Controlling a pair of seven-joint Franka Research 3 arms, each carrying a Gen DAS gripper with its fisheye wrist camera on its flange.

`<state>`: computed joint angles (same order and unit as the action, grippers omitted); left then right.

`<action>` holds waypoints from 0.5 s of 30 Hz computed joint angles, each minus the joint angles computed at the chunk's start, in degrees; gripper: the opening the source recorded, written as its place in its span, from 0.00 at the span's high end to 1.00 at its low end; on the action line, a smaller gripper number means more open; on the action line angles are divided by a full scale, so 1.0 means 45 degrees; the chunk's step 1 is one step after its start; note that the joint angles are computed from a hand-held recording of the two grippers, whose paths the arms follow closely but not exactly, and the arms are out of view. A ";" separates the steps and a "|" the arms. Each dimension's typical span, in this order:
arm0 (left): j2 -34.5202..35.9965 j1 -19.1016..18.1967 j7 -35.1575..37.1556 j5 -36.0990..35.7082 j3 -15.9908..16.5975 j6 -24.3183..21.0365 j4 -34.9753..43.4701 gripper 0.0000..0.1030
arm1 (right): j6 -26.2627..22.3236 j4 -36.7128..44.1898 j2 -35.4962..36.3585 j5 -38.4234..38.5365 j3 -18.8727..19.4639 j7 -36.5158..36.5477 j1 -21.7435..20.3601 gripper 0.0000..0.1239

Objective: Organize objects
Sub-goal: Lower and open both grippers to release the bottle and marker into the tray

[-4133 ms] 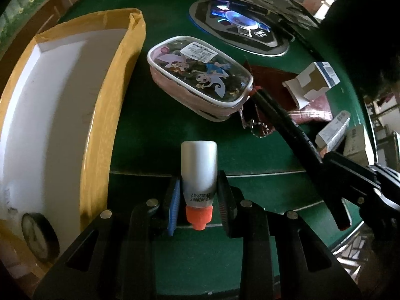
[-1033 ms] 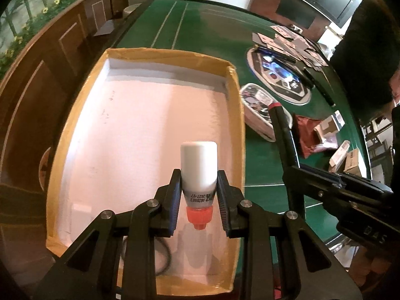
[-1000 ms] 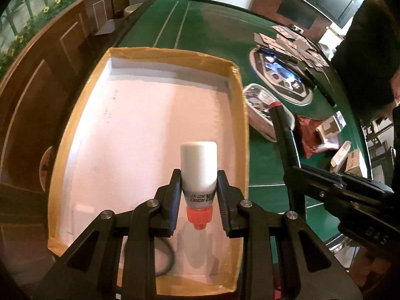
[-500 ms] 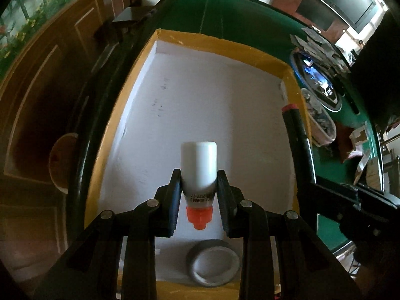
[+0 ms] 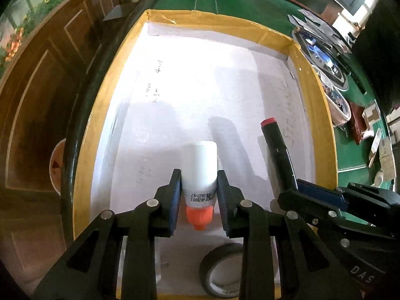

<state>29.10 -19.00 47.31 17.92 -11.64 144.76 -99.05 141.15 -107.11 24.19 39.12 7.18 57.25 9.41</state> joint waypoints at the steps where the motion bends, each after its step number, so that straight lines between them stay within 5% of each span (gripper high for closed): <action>1: 0.0013 0.0011 0.0041 -0.0007 -0.0007 -0.0003 0.0012 0.74 | 0.0160 -0.0080 -0.0048 0.0003 0.0023 -0.0155 0.0015 0.88; 15: -0.0707 0.0054 0.0100 -0.0259 -0.0198 0.0382 -0.1083 0.74 | 0.0381 -0.0539 -0.0373 -0.0233 -0.0020 -0.0487 0.0115 0.88</action>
<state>25.91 -18.75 47.76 16.75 -12.53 146.48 -103.92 142.86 -109.54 22.52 38.07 7.09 55.06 9.92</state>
